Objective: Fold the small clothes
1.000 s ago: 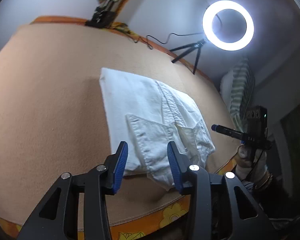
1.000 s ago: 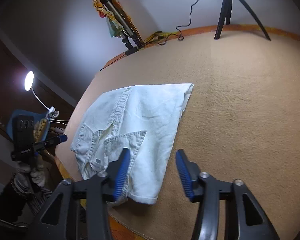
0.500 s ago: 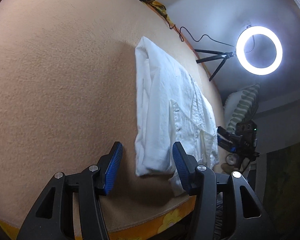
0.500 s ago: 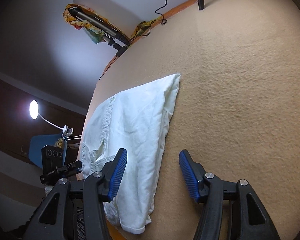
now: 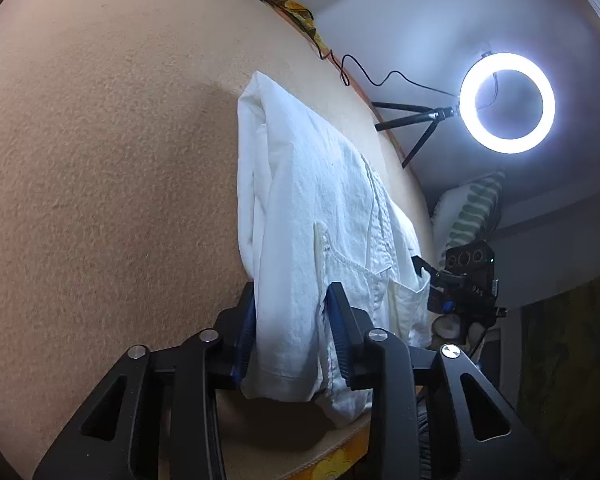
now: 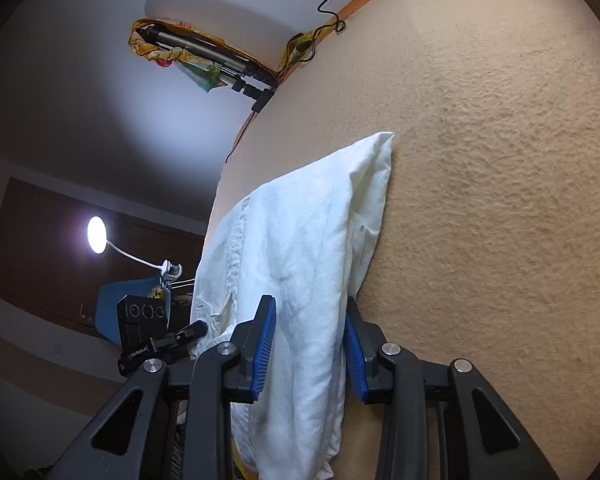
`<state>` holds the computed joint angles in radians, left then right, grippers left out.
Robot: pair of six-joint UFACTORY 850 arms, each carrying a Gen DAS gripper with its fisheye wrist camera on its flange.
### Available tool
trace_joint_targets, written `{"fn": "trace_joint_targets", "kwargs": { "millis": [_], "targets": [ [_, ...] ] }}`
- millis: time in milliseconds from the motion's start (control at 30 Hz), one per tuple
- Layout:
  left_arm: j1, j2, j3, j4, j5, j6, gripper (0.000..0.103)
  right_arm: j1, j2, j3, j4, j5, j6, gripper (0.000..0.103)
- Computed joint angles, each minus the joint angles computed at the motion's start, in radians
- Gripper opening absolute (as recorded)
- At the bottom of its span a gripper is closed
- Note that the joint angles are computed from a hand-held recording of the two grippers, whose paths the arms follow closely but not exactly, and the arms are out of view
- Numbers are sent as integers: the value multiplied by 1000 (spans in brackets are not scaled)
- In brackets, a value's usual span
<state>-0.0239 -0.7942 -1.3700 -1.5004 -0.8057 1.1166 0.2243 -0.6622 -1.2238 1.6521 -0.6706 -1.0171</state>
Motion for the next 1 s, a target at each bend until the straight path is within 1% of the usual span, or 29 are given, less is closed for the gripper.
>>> {"fn": "trace_joint_targets", "kwargs": {
  "millis": [33,167,300,367,433,500,567,633,767,900,1000],
  "targets": [
    [-3,0,-2,3,11,1,27,2,-2,-4,-7,3,4,34],
    [-16,20,14,3,64,44,22,17,7,-12,-56,66,40,18],
    [-34,46,35,-6,117,93,19,45,24,-31,-163,148,89,13],
    [-48,65,45,1,162,122,19,61,31,-41,-234,190,134,12],
    [-69,87,56,15,227,166,18,80,39,-53,-330,236,204,11],
    [-83,101,65,13,266,203,18,102,44,-67,-446,283,293,10],
    [-95,114,75,-1,296,244,17,131,51,-82,-614,334,425,10],
    [-100,125,83,-22,303,277,16,153,57,-94,-768,367,541,9],
    [-114,152,98,-76,310,360,15,184,79,-100,-983,408,690,8],
    [-135,169,103,-106,317,415,14,206,99,-103,-1147,428,800,8],
    [-152,172,96,-109,312,433,14,212,121,-95,-1217,443,850,7]
  ]
}}
